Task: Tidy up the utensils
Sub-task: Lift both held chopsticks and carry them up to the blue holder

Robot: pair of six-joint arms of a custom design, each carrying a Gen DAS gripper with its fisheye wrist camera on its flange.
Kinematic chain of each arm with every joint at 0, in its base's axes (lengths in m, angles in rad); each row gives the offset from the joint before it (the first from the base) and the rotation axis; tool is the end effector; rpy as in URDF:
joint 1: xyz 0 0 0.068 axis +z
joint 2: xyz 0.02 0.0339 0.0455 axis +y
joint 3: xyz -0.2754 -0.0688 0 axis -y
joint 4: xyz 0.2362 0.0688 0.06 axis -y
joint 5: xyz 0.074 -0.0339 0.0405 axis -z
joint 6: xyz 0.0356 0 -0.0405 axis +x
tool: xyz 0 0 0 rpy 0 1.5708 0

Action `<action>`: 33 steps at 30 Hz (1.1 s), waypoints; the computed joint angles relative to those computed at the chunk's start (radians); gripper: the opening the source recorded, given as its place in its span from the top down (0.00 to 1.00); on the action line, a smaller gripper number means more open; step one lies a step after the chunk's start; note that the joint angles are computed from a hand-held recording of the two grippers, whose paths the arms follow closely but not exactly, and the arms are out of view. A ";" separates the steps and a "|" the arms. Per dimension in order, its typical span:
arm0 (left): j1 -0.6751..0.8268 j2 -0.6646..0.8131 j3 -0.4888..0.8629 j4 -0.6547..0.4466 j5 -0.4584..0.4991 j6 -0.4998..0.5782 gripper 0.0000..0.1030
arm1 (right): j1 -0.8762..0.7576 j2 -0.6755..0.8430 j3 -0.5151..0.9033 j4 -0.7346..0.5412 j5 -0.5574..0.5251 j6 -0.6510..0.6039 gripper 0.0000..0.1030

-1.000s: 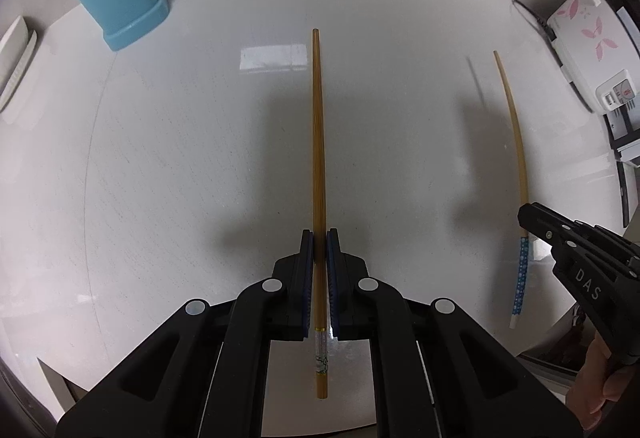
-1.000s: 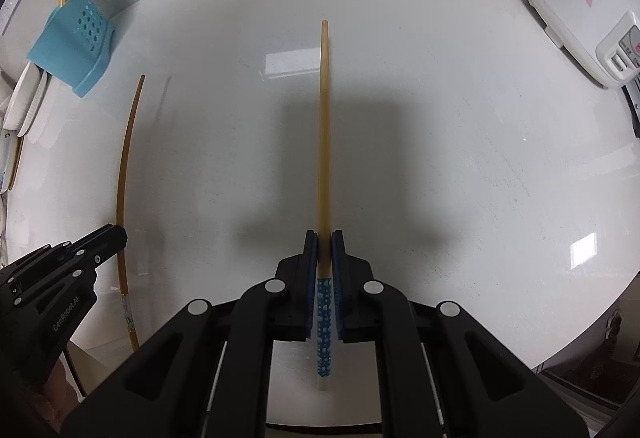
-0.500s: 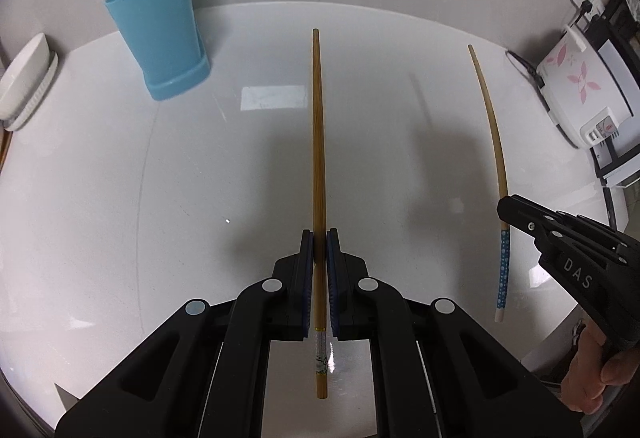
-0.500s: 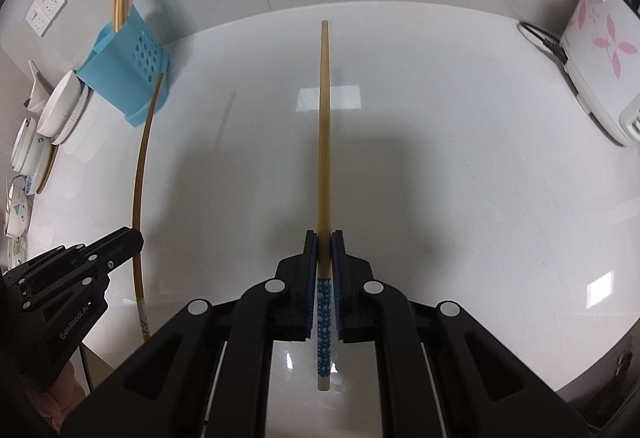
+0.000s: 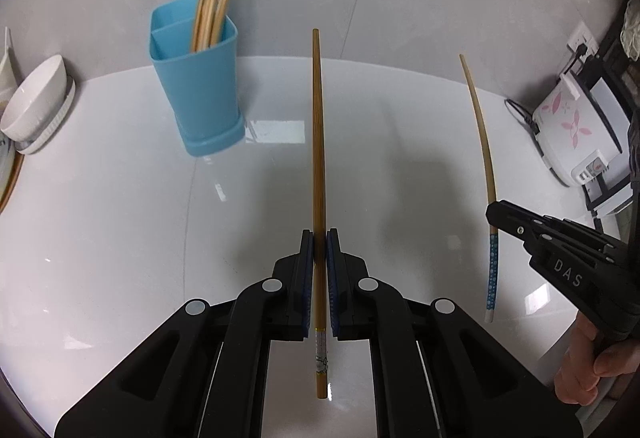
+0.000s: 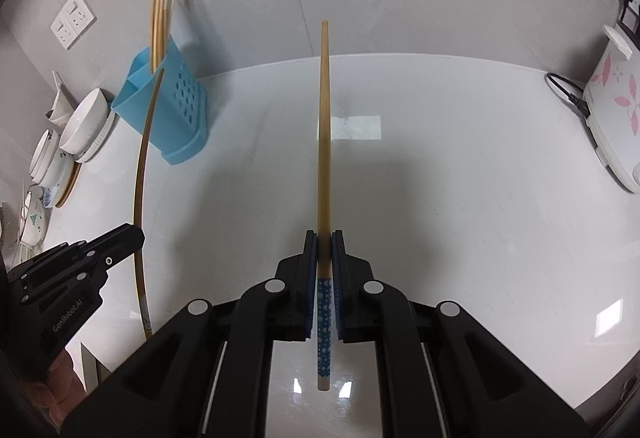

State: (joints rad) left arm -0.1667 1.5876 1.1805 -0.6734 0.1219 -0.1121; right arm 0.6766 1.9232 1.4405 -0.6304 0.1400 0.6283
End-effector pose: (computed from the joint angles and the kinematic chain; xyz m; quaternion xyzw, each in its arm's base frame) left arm 0.3117 -0.0568 0.2540 0.0412 0.9675 -0.0922 0.2317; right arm 0.3153 0.2468 0.2175 -0.0076 0.9716 0.0833 0.2212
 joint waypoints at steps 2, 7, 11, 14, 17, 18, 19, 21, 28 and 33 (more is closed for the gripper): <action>0.020 -0.004 0.014 -0.002 0.006 0.015 0.94 | 0.002 0.010 0.022 0.002 -0.002 -0.011 0.94; 0.076 -0.001 0.065 -0.021 0.019 0.043 0.94 | 0.016 0.047 0.109 -0.008 -0.003 -0.029 0.94; 0.114 0.005 0.103 -0.027 0.027 0.049 0.94 | 0.017 0.081 0.192 -0.024 -0.005 -0.053 0.94; 0.147 0.020 0.144 -0.033 0.043 0.057 0.94 | 0.016 0.113 0.263 -0.039 -0.006 -0.073 0.94; 0.174 0.040 0.190 -0.049 0.048 0.068 0.94 | 0.015 0.150 0.339 -0.055 -0.008 -0.090 0.94; 0.180 0.049 0.204 -0.051 0.048 0.069 0.94 | 0.014 0.164 0.367 -0.062 -0.011 -0.095 0.94; 0.189 0.059 0.223 -0.055 0.049 0.074 0.94 | 0.013 0.177 0.394 -0.068 -0.011 -0.098 0.94; 0.200 0.084 0.264 -0.067 0.050 0.079 0.94 | 0.011 0.216 0.466 -0.088 -0.012 -0.107 0.94; 0.235 0.194 0.430 -0.081 0.053 0.080 0.94 | -0.011 0.349 0.713 -0.155 -0.027 -0.134 0.94; 0.251 0.265 0.545 -0.092 0.074 0.082 0.94 | -0.032 0.486 0.968 -0.240 -0.048 -0.162 0.94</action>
